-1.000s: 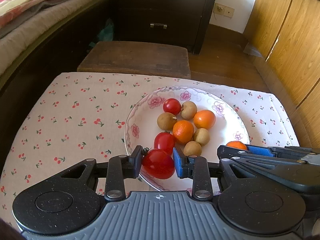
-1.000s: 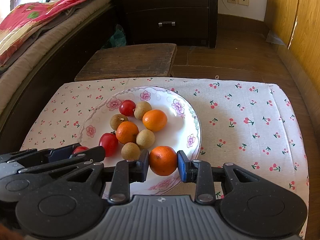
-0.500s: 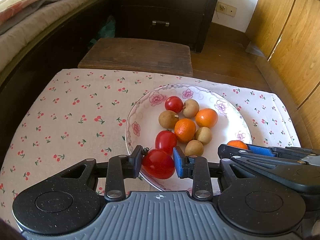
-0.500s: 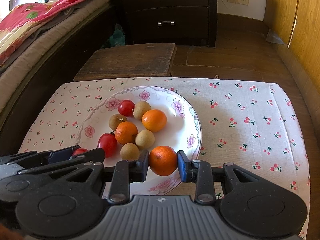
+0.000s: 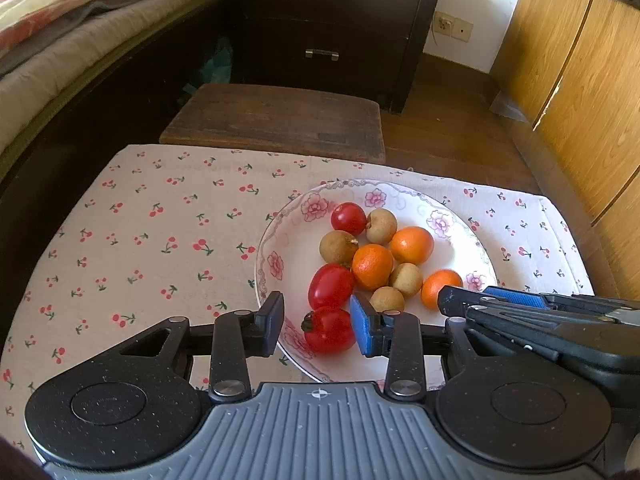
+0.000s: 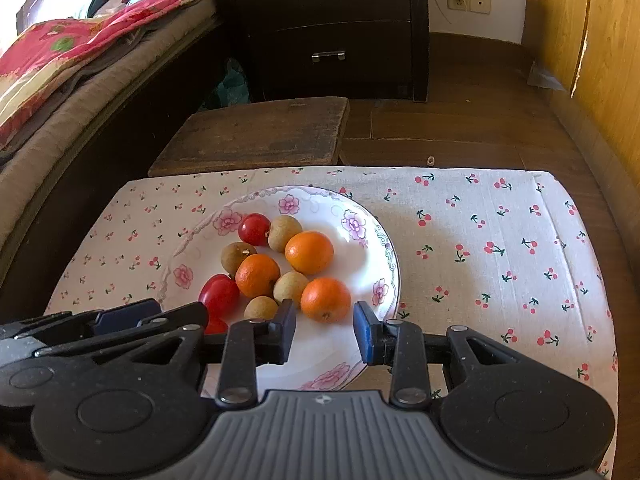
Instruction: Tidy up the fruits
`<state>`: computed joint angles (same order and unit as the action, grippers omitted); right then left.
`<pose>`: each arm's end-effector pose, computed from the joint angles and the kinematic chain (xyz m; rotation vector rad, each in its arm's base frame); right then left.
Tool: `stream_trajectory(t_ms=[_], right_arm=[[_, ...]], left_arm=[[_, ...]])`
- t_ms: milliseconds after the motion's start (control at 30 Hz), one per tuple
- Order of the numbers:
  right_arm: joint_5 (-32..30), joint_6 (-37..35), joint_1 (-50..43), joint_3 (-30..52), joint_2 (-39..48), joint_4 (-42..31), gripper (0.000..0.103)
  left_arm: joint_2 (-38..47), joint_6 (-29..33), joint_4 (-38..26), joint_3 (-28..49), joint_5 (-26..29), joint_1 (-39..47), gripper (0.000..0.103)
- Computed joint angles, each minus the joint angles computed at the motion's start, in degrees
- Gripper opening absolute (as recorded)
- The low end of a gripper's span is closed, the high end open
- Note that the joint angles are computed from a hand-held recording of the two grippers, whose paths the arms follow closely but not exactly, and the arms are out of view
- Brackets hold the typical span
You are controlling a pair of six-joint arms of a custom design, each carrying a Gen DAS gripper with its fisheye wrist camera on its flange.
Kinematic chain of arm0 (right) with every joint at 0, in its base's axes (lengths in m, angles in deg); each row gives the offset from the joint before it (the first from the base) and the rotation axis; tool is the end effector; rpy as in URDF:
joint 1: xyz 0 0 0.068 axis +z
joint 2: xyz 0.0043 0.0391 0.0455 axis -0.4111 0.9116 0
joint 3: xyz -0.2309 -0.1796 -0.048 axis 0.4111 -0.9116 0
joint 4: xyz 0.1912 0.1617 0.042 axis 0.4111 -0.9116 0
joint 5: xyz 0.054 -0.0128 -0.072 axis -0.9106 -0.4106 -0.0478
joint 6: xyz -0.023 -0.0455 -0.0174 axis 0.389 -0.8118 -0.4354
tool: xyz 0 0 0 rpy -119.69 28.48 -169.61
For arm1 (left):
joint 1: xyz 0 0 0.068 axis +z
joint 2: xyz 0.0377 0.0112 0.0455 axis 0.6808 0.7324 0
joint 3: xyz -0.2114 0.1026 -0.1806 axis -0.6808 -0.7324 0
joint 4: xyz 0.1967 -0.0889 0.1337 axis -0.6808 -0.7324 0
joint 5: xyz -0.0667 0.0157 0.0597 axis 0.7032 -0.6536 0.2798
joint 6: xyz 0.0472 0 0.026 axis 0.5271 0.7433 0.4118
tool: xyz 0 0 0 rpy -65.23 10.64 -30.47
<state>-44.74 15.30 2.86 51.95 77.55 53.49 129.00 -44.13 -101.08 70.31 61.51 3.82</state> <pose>0.1851 0.0816 0.2221 0.4907 2.4701 0.0523 0.2392 -0.1919 0.2084 0.5159 2.4789 -0.3155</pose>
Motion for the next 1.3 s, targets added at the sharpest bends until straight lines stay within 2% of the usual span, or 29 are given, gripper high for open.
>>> stream_trajectory(t_ms=[67,233,400,600,900,1033,1167,1300], right_arm=[[0.7,0.6,0.5,0.2,-0.7,-1.0,0.034],[3.5,4.0,3.0,1.3,-4.1,-6.1,0.039],[7.3,10.0,9.3,3.3,-7.0,-13.6,0.044],[11.3,21.0,19.7,4.1,-8.5,-22.6,0.047],[17.2,40.6,36.3,7.0,-9.2,-36.1,0.049],[18.7,49.5,44.1,9.2,-6.4,-41.7,0.05],[19.0,57.6,50.4,10.4,-4.1,-46.1,0.05],[18.9,65.0,55.9,11.7,-2.1,-50.2,0.051]], left_arm=[[-0.5,0.2,0.0,-0.3,0.1,0.0,0.049],[-4.0,0.0,-0.7,-2.1,0.6,0.2,0.067],[-8.7,0.3,-2.3,-4.8,-0.5,-0.7,0.073],[-14.8,0.0,-4.7,-8.0,-3.2,-2.2,0.082],[-23.5,-1.0,-8.2,-12.0,-11.0,-7.5,0.093],[-27.9,-2.1,-10.0,-13.5,-15.3,-10.9,0.103],[-31.0,-3.0,-12.2,-14.5,-20.4,-14.4,0.103],[-33.3,-4.3,-14.0,-15.2,-19.8,-14.4,0.103]])
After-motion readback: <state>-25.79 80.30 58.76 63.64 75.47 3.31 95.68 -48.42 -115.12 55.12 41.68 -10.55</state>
